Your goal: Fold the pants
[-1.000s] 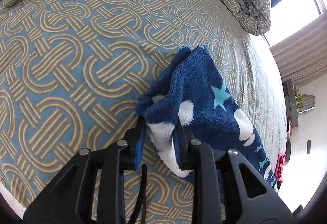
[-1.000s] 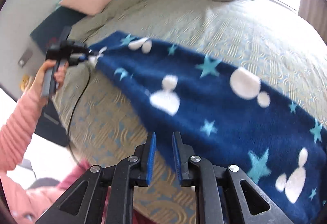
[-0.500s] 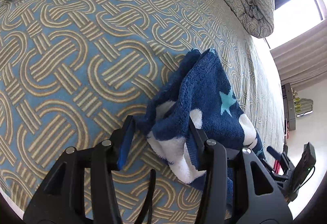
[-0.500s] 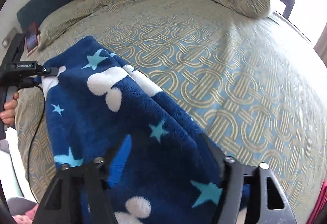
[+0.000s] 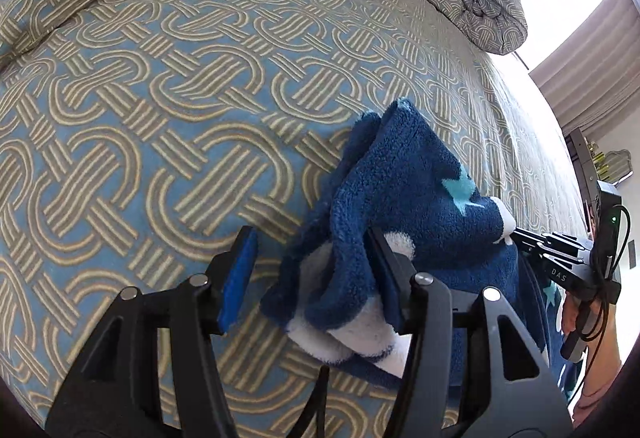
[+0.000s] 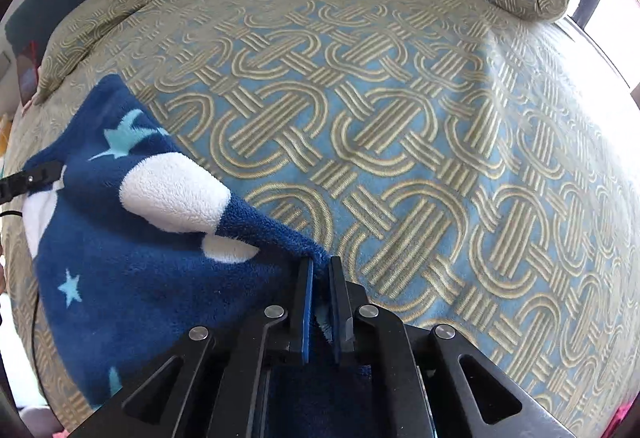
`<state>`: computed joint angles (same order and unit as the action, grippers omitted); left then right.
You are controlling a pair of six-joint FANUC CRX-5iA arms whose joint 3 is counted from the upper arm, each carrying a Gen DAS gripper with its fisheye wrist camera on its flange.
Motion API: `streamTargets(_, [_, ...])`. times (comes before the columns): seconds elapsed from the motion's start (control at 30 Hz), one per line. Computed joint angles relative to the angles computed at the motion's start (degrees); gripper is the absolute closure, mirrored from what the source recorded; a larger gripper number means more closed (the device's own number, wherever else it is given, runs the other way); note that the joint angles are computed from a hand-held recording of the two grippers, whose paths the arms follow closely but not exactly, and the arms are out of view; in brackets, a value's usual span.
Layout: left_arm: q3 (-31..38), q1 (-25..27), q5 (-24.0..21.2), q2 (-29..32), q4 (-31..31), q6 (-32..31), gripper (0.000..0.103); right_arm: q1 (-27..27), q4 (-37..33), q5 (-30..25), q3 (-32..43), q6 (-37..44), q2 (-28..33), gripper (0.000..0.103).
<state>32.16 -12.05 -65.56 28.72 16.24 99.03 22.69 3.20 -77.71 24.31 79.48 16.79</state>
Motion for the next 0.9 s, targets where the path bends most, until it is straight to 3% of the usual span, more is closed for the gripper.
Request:
streamTargets(0.07, [0.5, -0.1, -0.1, 0.2, -0.8, 0.1, 0.05, -0.4, -0.7, 0.4, -0.1, -0.6, -0.6, 0.09])
streamTargets(0.1, [0.4, 0.0, 0.1, 0.2, -0.2, -0.3, 0.058, -0.8, -1.8, 0.2, 0.1, -1.5, -1.3, 0.088])
streamTargets(0.13, [0.0, 0.3, 0.5, 0.3, 1.4, -1.6, 0.077, -1.4, -3.4, 0.3, 0.0, -2.2, -2.5, 0.086])
streamTargets(0.17, [-0.7, 0.8, 0.9, 0.3, 3.9, -3.3, 0.085, -1.9, -4.9, 1.0, -0.8, -2.8, -4.3, 0.08])
streamTargets(0.23, [0.3, 0.5, 1.4, -0.1, 1.9, -2.8, 0.094, -2.2, -6.7, 3.7, -4.4, -5.0, -9.7, 0.066])
streamTargets(0.27, [0.8, 0.3, 1.7, -0.2, 0.5, -3.0, 0.094, -2.1, -8.1, 4.9, -5.8, -5.6, -11.7, 0.057])
streamTargets(0.3, [1.6, 0.0, 1.9, -0.1, -0.8, -3.0, 0.094, -2.2, -10.3, 5.7, -7.6, -5.7, -14.3, 0.055])
streamTargets(0.43, [4.0, 0.4, 1.8, 0.4, -5.3, 0.4, 0.099, -0.3, -18.8, 0.3, -15.1, -6.1, -21.8, 0.055])
streamTargets(0.5, [3.2, 1.5, 1.4, 0.1, -4.6, 0.5, 0.099, 2.5, -19.7, -2.1, -21.3, -10.3, -25.1, 0.055])
streamTargets(0.53, [2.2, 2.3, 1.2, -0.2, -3.0, 0.4, 0.099, 5.4, -17.1, 0.4, -24.9, -13.1, -27.8, 0.055])
streamTargets(0.6, [-0.5, 3.3, 1.6, -1.9, -1.7, 0.6, 0.092, 11.4, -9.9, 3.1, -29.3, -17.2, -32.4, 0.055])
streamTargets(0.73, [-8.9, 4.4, 4.1, -8.0, 0.7, 2.4, 0.044, 9.7, -13.5, 1.0, -25.8, -17.0, -33.4, 0.054])
streamTargets(0.8, [-12.9, 4.6, 5.5, -10.2, 5.1, 1.0, 0.035, 10.8, -10.5, 1.9, -25.4, -17.7, -33.5, 0.054])
streamTargets(0.9, [-14.8, 3.4, 3.9, -10.3, 10.9, -2.3, 0.032, 12.9, -6.6, 4.6, -25.6, -21.4, -32.6, 0.054])
